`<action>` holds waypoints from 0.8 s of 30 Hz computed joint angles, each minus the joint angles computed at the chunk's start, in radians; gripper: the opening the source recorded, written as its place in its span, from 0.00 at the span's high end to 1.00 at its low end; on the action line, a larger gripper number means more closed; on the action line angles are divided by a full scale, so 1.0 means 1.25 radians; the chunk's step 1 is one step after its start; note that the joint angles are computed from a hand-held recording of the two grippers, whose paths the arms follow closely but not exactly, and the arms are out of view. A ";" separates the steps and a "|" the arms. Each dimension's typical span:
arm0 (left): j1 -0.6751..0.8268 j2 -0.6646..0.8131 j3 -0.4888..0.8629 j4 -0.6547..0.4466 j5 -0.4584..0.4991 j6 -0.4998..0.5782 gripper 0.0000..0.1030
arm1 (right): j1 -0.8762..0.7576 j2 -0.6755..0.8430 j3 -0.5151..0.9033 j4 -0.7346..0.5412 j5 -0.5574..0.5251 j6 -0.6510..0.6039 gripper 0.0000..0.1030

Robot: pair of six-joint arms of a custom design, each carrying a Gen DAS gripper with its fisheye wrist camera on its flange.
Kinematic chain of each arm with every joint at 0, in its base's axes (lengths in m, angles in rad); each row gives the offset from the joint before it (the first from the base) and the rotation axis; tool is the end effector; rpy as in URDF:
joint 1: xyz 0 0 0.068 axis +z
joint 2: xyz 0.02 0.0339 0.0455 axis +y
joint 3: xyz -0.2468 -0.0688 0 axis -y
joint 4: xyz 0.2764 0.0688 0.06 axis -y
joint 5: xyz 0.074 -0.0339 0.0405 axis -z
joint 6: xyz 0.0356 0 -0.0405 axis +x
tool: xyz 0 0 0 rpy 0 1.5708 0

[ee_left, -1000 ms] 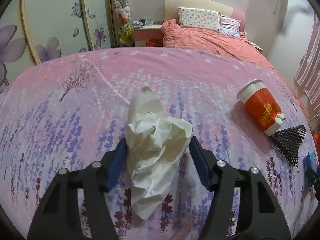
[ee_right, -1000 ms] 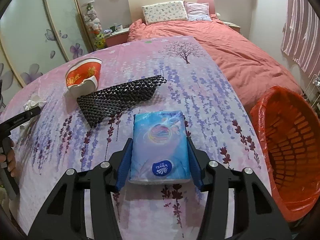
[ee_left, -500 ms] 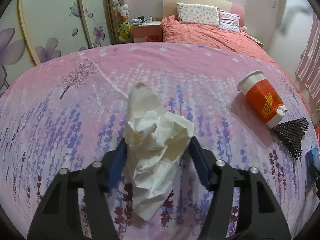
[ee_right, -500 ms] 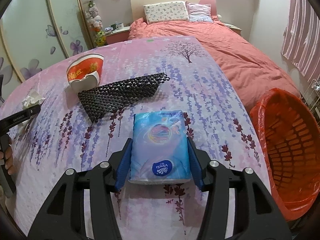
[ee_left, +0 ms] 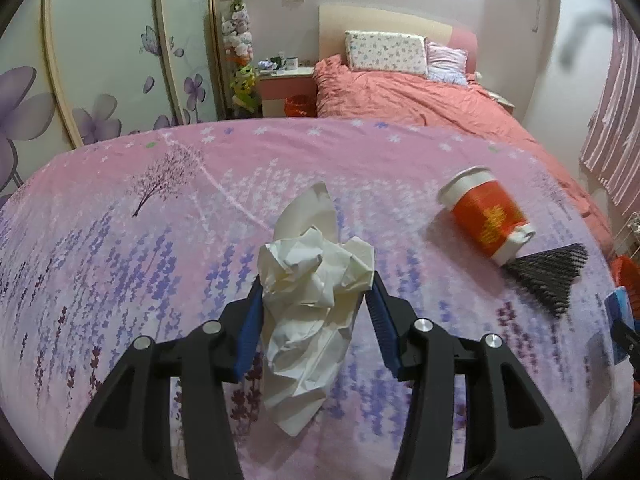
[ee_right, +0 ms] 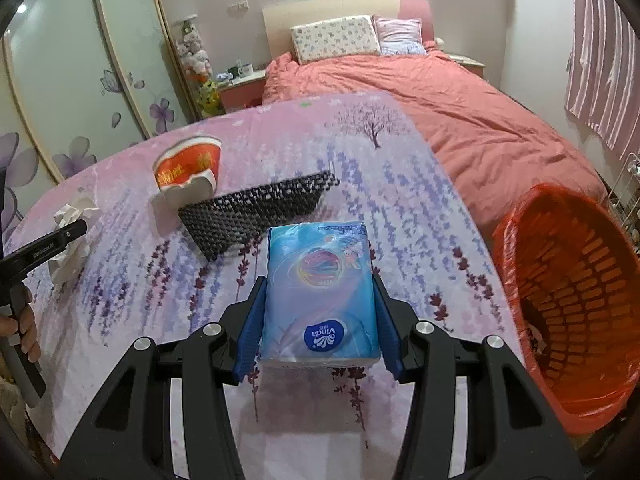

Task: Collect trash
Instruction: 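Carry the white tissue and tissue pack over the orange basket with both tools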

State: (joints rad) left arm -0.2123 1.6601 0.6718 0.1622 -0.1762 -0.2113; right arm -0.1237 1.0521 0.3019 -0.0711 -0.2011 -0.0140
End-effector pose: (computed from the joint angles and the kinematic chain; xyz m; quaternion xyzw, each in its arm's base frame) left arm 0.3122 -0.0609 0.0813 -0.0315 0.9279 0.0039 0.3715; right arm 0.2142 -0.0195 0.1036 0.0141 0.9265 0.0681 0.3698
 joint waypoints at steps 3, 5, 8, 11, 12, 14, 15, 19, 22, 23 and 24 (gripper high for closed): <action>-0.028 -0.047 -0.015 -0.016 -0.003 -0.013 0.53 | -0.013 -0.056 -0.006 -0.032 -0.011 -0.006 0.51; -0.050 -0.082 -0.024 -0.029 -0.006 -0.023 0.53 | -0.033 -0.108 -0.012 -0.065 -0.026 -0.016 0.51; -0.086 -0.128 -0.033 -0.049 -0.010 -0.036 0.53 | -0.062 -0.175 -0.022 -0.104 -0.047 -0.029 0.51; -0.133 -0.168 -0.032 -0.072 -0.023 -0.052 0.52 | -0.097 -0.237 -0.024 -0.145 -0.071 -0.042 0.51; -0.147 -0.181 -0.032 -0.079 -0.026 -0.056 0.52 | -0.112 -0.263 -0.025 -0.162 -0.080 -0.047 0.51; -0.182 -0.206 -0.030 -0.095 -0.038 -0.067 0.52 | -0.145 -0.312 -0.028 -0.193 -0.099 -0.059 0.51; -0.197 -0.216 -0.027 -0.102 -0.041 -0.070 0.52 | -0.160 -0.333 -0.030 -0.207 -0.107 -0.065 0.51; -0.268 -0.236 -0.013 -0.117 -0.065 -0.089 0.52 | -0.230 -0.418 -0.038 -0.254 -0.143 -0.091 0.51; -0.316 -0.241 0.007 -0.130 -0.078 -0.099 0.52 | -0.273 -0.457 -0.043 -0.270 -0.163 -0.105 0.51; -0.336 -0.239 0.015 -0.133 -0.085 -0.103 0.52 | -0.300 -0.470 -0.043 -0.278 -0.180 -0.115 0.51; -0.353 -0.236 0.024 -0.135 -0.090 -0.106 0.52 | -0.313 -0.477 -0.043 -0.281 -0.187 -0.118 0.51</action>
